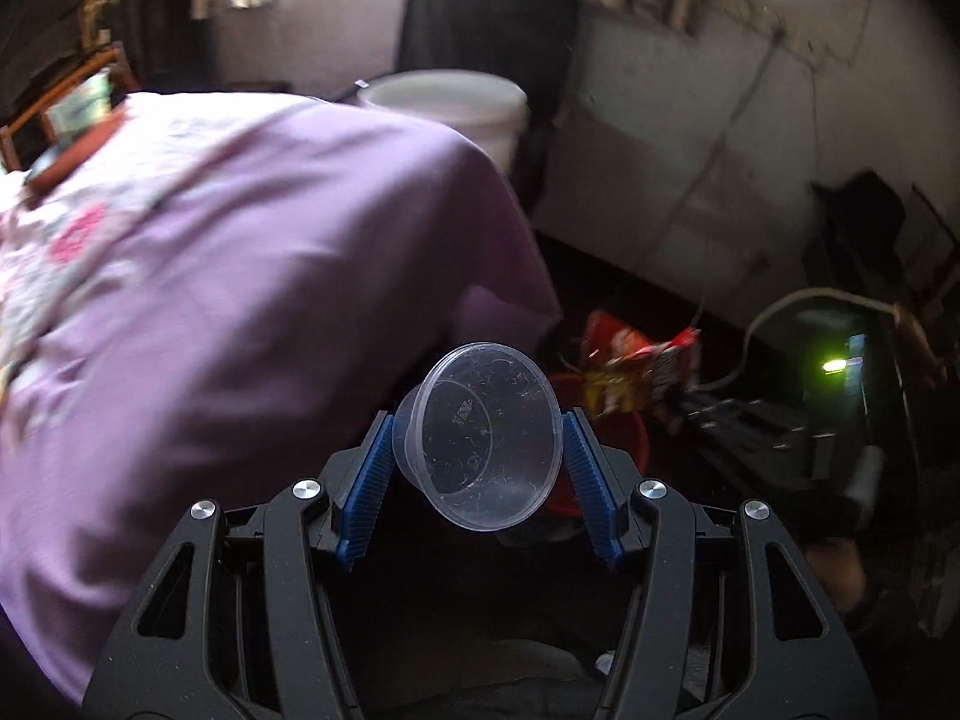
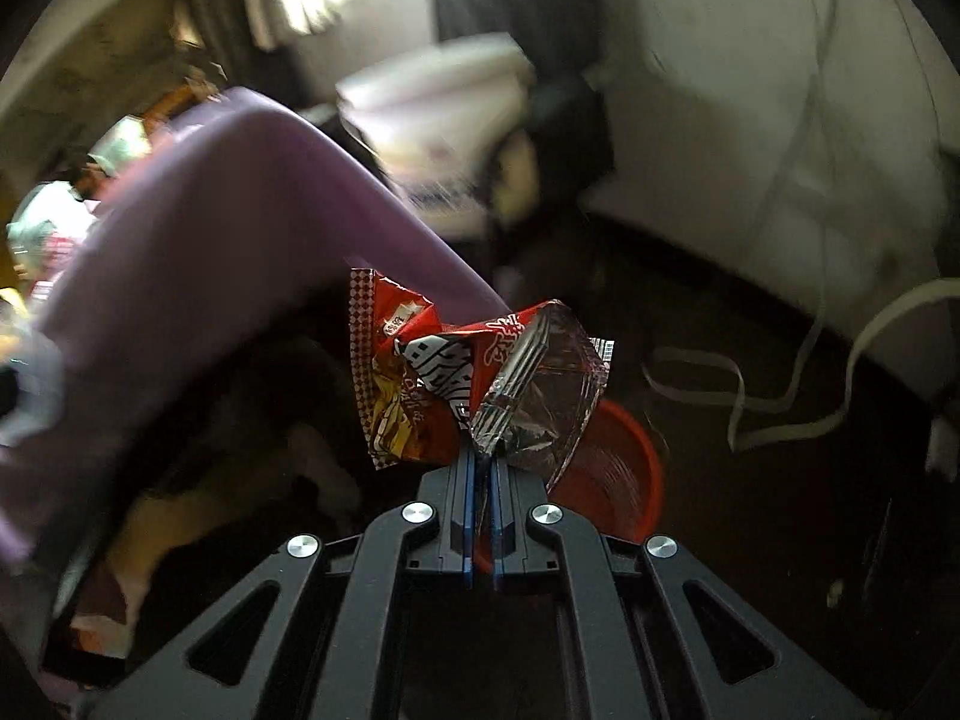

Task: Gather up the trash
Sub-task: 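Carry both items to the red wastebasket and open both tools to drop them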

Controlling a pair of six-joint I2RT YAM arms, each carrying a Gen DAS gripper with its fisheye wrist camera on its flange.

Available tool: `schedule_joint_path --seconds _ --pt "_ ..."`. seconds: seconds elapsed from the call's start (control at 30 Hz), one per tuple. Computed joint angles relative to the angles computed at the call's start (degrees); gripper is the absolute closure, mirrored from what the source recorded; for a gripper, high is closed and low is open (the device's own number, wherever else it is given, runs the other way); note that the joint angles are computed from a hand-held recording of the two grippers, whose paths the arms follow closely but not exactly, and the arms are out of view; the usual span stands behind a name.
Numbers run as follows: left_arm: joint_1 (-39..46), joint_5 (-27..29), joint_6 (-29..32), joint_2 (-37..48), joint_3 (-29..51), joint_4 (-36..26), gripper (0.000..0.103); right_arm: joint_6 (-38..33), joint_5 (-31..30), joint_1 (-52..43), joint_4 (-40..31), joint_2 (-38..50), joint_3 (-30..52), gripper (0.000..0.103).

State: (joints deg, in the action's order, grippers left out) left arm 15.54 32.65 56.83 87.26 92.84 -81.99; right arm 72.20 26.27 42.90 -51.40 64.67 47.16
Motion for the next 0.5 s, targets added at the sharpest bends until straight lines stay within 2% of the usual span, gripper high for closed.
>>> schedule_joint_path --seconds 0.07,0.2,0.23,0.27,0.4,0.5 --pt "-4.0 -2.1 -2.6 -1.3 -4.0 3.5 0.047 -1.5 -3.4 -3.6 5.4 1.6 -5.4 0.098" --pt "-9.4 -5.6 -6.6 -2.1 -9.8 8.8 0.047 -6.3 -10.8 -10.6 20.7 10.6 -14.3 0.092" --pt "-10.8 -6.9 -7.7 -1.6 -10.9 10.3 0.047 -7.1 -12.0 -11.9 23.0 13.6 -14.6 0.087" --pt "-11.9 -8.1 -8.6 -1.4 -12.0 11.7 0.047 -8.1 -13.8 -13.8 26.4 16.8 -15.4 0.075" --pt "-15.6 -11.7 -11.7 -0.6 -15.8 16.2 0.047 -9.2 -16.2 -16.2 29.9 19.6 -15.4 0.072" --pt "-18.4 -13.1 -13.7 1.1 -17.3 18.6 0.047 -8.9 -13.9 -14.7 26.1 17.8 -14.4 0.07"
